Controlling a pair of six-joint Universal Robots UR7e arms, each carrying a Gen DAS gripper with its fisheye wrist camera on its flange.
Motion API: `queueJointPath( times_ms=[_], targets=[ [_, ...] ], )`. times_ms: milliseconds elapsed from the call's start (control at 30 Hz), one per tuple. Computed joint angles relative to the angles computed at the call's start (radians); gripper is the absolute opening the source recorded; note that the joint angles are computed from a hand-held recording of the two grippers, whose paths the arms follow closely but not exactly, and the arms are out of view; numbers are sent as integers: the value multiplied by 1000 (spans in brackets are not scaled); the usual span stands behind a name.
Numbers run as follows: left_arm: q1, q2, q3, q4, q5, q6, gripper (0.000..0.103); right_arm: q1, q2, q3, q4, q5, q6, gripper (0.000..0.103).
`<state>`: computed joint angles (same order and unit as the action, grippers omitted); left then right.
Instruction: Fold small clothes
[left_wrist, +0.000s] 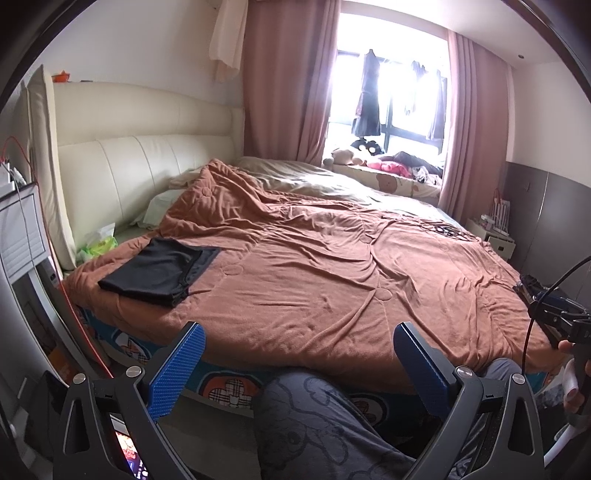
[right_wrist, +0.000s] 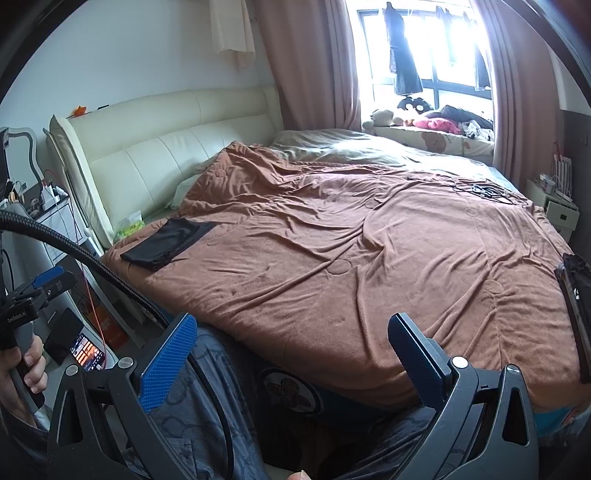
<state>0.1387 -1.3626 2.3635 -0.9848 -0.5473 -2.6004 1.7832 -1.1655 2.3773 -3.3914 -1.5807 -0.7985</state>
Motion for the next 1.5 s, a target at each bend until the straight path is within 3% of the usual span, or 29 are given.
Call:
queueJointPath(
  times_ms=[1500],
  targets=[
    [-122,57,-10,22,-95,-29,103,-10,-49,83,-62,19,-24,103]
  ],
)
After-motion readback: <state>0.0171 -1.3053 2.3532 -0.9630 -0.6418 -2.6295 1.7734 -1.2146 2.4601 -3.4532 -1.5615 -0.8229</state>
